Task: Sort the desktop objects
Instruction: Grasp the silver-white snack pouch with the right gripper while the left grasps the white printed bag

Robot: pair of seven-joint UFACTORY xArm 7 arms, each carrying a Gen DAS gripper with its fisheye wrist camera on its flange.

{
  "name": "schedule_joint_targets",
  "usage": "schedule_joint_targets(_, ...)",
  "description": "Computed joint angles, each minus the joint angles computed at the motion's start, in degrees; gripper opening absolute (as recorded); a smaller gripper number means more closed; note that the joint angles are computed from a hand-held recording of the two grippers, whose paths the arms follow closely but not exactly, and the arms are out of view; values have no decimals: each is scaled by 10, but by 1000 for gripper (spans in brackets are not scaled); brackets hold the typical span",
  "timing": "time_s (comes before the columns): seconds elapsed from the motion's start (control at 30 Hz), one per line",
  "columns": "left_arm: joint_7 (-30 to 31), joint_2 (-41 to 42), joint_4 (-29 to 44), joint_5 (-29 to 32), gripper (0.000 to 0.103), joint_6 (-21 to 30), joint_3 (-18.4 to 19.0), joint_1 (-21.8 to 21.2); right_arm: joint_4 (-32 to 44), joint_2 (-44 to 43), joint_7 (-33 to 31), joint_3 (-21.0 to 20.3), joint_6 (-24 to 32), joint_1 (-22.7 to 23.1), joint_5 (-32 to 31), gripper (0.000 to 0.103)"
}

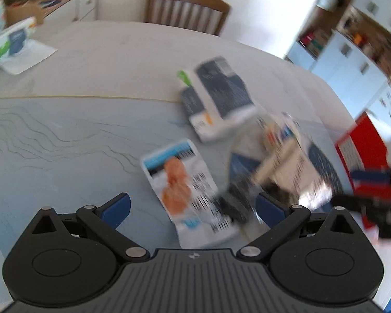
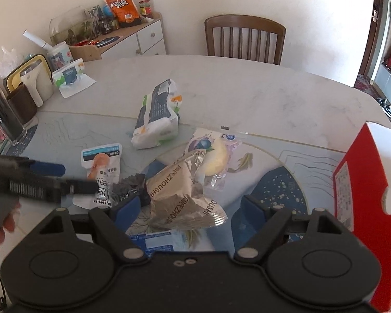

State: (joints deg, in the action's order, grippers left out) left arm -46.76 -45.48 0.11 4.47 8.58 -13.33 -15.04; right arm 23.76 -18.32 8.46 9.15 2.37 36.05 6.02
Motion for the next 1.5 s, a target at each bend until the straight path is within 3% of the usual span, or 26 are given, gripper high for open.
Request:
schedule_joint_targets(0.17, -2, 79, 48, 20, 103, -14, -28, 69, 14, 25, -8, 0, -6, 2, -4, 84)
schedule_joint_targets(0.3, -26, 133, 69, 31, 103, -33, -55, 99, 25, 45, 1, 31, -10, -30, -30, 82)
schedule_joint_targets(0.43, -52, 164, 82, 52, 102, -48, -93, 136, 35, 63, -2, 30, -12, -30, -36, 82)
schedule_joint_targets(0.57, -88, 175, 89, 81, 102, -47, -144, 181, 45, 83, 27, 69, -16, -73, -80, 77)
schedule_joint_targets(0.77, -134, 162, 93, 122, 100, -26, -186, 206, 55, 103, 65, 90, -14, -101, -133, 72)
schedule_joint_targets(0.9, -179, 144, 103, 172, 94, 20, -243, 229, 59, 109, 96, 104, -14, -119, -171, 69)
schedule_joint_targets(0.97, -199, 137, 102, 189, 87, 29, -251, 231, 60, 109, 100, 100, -11, -115, -178, 66)
schedule_joint_targets(1.03, -213, 127, 99, 208, 73, 29, -252, 231, 61, 108, 111, 104, -8, -120, -194, 62)
schedule_joint_targets(1.1, -220, 124, 98, 222, 67, 30, -240, 225, 62, 108, 101, 89, -6, -103, -181, 53)
schedule_joint_targets(1.13, -222, 124, 99, 228, 66, 31, -232, 222, 61, 108, 86, 76, -6, -85, -162, 53)
schedule_joint_targets(1.27, -229, 125, 96, 252, 64, 19, -216, 221, 62, 105, 93, 81, 0, -89, -165, 47)
schedule_joint_targets(1.4, -218, 123, 84, 254, 63, -5, -196, 219, 58, 94, 127, 100, -1, -113, -191, 45)
schedule_joint_targets(1.5, -203, 114, 70, 239, 62, -17, -177, 208, 53, 82, 108, 74, 0, -86, -163, 44)
